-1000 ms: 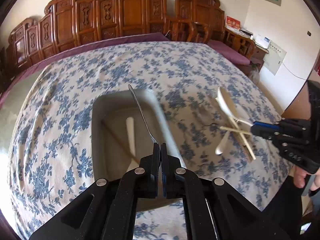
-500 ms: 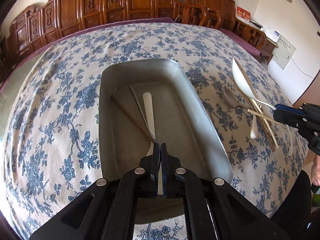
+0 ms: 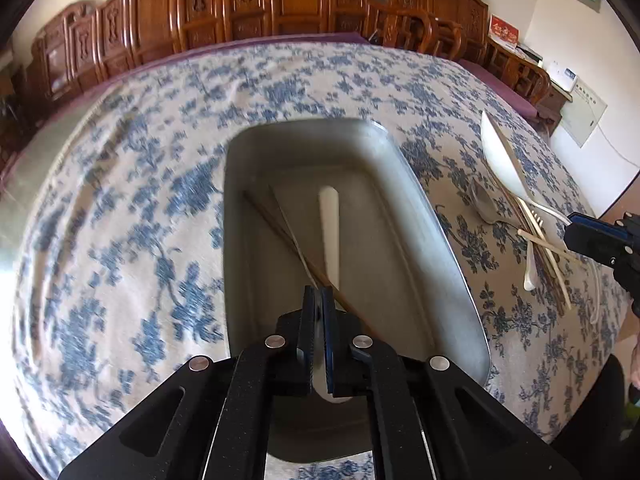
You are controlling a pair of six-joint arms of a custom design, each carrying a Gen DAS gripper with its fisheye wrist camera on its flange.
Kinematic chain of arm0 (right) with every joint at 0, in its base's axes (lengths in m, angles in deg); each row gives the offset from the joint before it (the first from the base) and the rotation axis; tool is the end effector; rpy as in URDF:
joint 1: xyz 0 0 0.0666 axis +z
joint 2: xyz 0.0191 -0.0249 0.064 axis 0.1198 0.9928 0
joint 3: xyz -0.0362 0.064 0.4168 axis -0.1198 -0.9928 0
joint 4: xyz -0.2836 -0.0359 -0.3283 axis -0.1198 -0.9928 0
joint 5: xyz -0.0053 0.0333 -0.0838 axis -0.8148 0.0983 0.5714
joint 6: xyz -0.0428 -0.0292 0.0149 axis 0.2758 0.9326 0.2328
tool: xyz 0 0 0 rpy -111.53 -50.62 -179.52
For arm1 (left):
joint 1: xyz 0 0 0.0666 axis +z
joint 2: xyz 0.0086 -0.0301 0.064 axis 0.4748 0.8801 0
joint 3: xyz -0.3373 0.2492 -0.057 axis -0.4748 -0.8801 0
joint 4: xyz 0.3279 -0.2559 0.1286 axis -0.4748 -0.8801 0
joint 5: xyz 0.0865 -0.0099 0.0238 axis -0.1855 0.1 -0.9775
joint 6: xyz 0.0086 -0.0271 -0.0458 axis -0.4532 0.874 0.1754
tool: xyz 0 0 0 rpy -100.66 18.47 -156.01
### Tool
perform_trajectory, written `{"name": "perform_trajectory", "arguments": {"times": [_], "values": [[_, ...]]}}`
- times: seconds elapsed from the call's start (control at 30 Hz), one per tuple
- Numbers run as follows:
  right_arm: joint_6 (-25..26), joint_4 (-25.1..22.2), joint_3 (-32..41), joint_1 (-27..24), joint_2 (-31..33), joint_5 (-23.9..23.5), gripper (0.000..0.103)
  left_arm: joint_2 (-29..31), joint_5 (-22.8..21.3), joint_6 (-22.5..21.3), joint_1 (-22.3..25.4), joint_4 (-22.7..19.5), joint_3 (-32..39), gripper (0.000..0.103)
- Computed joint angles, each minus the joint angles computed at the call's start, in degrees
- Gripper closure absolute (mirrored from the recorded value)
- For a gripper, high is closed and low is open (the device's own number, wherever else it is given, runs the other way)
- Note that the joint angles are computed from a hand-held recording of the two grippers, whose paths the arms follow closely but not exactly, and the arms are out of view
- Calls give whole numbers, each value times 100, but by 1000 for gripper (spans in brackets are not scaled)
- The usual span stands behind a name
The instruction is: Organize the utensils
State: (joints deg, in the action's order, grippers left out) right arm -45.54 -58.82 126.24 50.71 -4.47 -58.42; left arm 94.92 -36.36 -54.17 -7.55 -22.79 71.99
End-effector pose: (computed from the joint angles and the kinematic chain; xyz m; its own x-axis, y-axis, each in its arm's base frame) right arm 0.3247 0.2982 0.4600 -0.7725 -0.0950 -0.6279 -0.2082 0.9720 0.1090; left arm 0.3949 -0.2843 0.4149 -0.7758 0.3421 -0.5302 0.4342 0.8991 -0.0550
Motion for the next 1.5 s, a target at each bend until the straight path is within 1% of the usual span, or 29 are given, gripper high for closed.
{"name": "perform_trajectory", "arguments": {"times": [0.07, 0.37, 0.53, 0.7, 0.9, 1.13, 1.27, 1.37, 1.5], "values": [[-25, -37, 65, 24, 38, 14, 92, -50, 104, 29, 39, 38, -8, 101], [-57, -122, 447, 219, 357, 47, 92, -391, 249, 32, 217, 207, -75, 100], [-92, -115, 633, 317, 567, 25, 92, -610, 400, -5, 410, 287, -136, 100], [-200, -50, 845, 348, 843, -111, 91, -715, 295, -58, 541, 321, -161, 100], [-398, -41, 1252, 299, 1352, -335, 92, -783, 235, -69, 659, 358, -167, 100], [-751, -55, 1583, 211, 1839, -456, 91, -808, 298, -15, 740, 347, -182, 100], [-850, -11, 1674, 144, 1989, -506, 91, -817, 289, -30, 745, 341, -189, 100], [-807, -29, 1731, 110, 2070, -508, 91, -817, 291, -33, 748, 337, -188, 100], [-704, 181, 1558, 88, 1951, -601, 90, -812, 292, -33, 717, 337, -181, 99]]}}
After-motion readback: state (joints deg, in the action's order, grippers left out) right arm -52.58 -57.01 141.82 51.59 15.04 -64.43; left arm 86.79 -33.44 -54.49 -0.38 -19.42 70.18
